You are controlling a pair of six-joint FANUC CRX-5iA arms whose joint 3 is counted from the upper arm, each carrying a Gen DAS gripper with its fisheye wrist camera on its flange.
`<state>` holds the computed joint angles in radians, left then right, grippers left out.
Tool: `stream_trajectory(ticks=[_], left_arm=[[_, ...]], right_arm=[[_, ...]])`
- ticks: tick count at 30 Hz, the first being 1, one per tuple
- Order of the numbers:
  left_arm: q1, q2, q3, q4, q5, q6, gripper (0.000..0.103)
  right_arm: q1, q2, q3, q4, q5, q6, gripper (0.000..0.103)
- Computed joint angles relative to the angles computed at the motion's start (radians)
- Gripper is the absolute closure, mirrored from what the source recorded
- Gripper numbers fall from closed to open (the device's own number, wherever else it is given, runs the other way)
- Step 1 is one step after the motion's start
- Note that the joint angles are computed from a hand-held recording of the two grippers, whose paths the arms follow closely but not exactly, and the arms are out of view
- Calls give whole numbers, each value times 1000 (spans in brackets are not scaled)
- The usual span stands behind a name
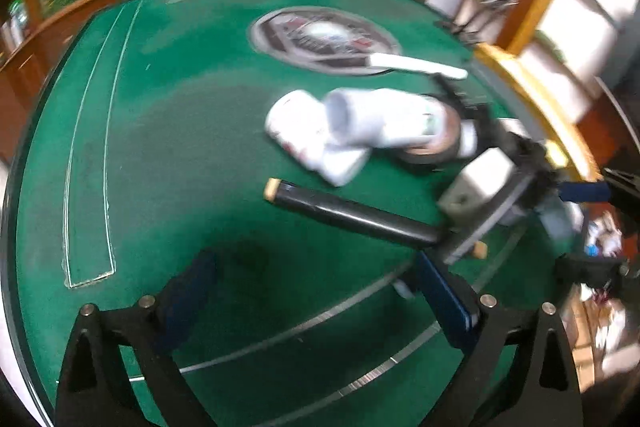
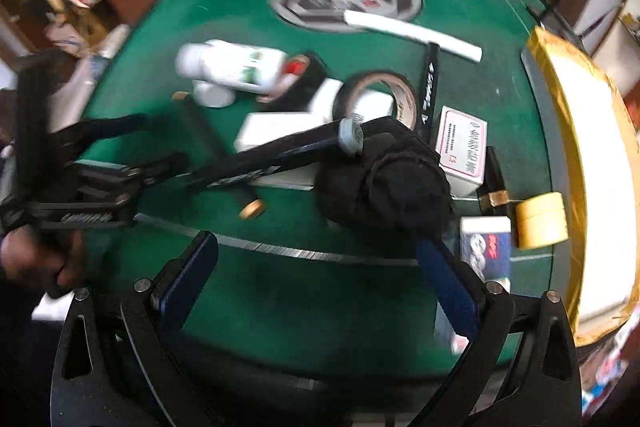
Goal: Organize rigid objects
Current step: 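Grasp the blue-and-white medicine box with the right gripper while the left tool approaches a black marker, then grasp the black marker with the left gripper while the right gripper lifts the box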
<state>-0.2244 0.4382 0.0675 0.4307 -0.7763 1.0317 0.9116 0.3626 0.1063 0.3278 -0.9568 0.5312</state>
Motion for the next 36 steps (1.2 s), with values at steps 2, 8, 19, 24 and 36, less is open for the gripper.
stream_trajectory(ticks=[2,8,19,24,36], left_arm=[[-4,-30,-44,64,30,-110,6],[-47,-4,-21,172,2,-281,11],[-110,58,85,92,-63,-258,37],[-142,90,158,-38,-99,-159,57],[-121,71,154,-52,-163,-10,85]], right_arm=[[17,-62,-73,36,43,-37,7],[22,-163,-202,109,91,-183,22],[0,-271,-317,134,101,-270,22],[-20,-268,-308,71,94,-203,22],[-89,-163,-174,-136,24,-9,39]])
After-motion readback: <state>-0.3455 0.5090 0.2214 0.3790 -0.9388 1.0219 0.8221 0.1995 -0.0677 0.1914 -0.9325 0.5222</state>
